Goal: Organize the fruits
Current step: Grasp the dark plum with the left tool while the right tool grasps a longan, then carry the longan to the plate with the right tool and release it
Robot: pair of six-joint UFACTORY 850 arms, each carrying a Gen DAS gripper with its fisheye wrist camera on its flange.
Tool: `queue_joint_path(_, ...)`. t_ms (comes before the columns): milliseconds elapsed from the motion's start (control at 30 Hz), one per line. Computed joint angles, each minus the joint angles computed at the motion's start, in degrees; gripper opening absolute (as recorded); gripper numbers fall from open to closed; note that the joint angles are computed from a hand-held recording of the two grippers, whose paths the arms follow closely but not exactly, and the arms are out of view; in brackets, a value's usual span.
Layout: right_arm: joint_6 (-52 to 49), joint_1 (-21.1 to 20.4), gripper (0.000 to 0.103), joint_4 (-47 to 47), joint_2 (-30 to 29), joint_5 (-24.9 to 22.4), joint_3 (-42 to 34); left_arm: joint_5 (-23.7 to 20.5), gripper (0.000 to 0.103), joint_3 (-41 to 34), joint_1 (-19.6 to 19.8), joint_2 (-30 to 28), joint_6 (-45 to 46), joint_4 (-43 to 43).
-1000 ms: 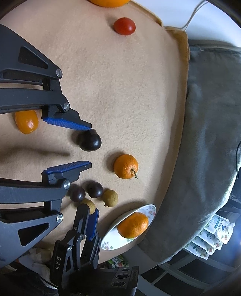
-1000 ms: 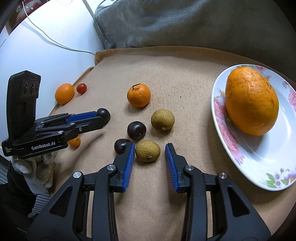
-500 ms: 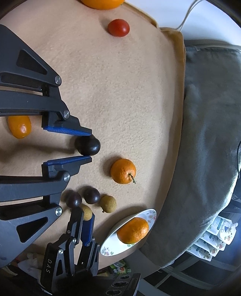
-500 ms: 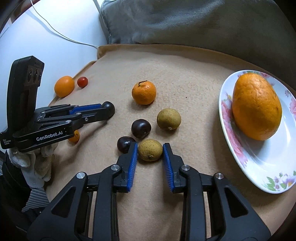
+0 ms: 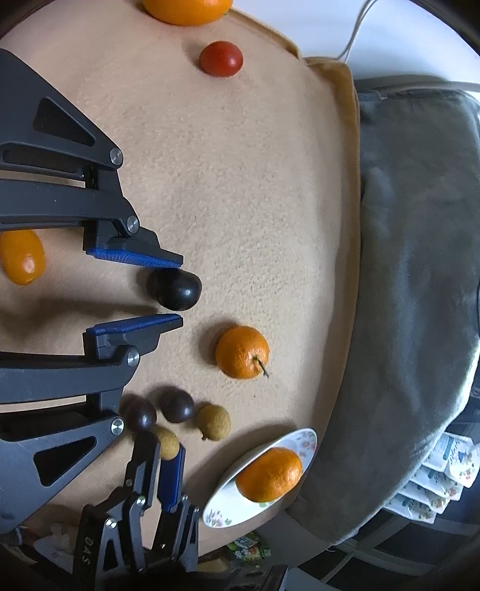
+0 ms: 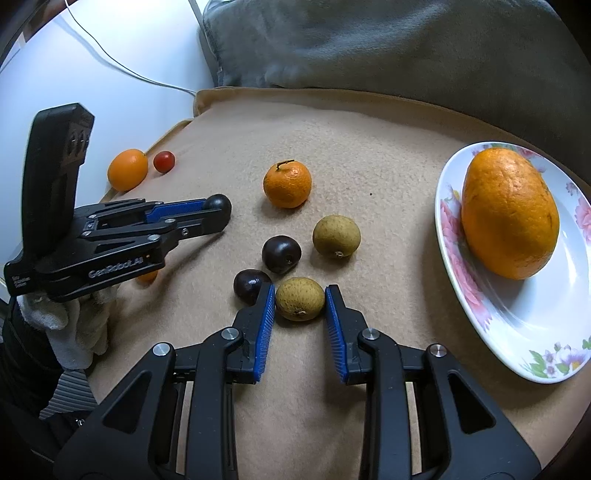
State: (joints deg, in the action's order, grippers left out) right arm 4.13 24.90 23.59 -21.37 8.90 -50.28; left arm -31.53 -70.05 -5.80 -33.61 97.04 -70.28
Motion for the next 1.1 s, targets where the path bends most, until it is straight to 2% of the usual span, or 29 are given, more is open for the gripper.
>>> queue_joint_path(133, -2.0, 0.0, 0.029, 1.5, 0.1, -0.2, 0.1, -0.2, 0.024, -1.3, -0.1, -1.0, -2.4, 1.9)
queue_joint_path(333, -15.5, 0.8, 0.029, 14.2, -0.1, 0.2, -0.4, 0.1, 0.021, -1.5, -0.4, -1.2, -2.4, 1.7)
queue_joint_path(500, -16.4, 1.3, 0.029, 16.1, 1.1, 1.8, 0.7, -0.4, 0.021, -0.5, 0.2, -0.3, -0.3, -0.2)
queue_joint_path(700, -18.7, 2.0, 0.029, 19.5, 5.0, 4.9, 4.1, -2.4, 0.021, 1.6, 1.4, 1.9, 2.4, -2.0)
queue_joint_path(933, -25.8, 3.1, 0.029, 30.1, 11.7, 9.8, 10.2, -5.9, 0.021, 3.5, 1.9, 4.9, 4.6, -3.2)
queue_joint_path(1100, -30.2, 2.7, 0.029, 36.8, 16.8, 12.2, 14.5, -8.1, 0.021, 4.9, 0.2, 6.6, 6.3, -4.6)
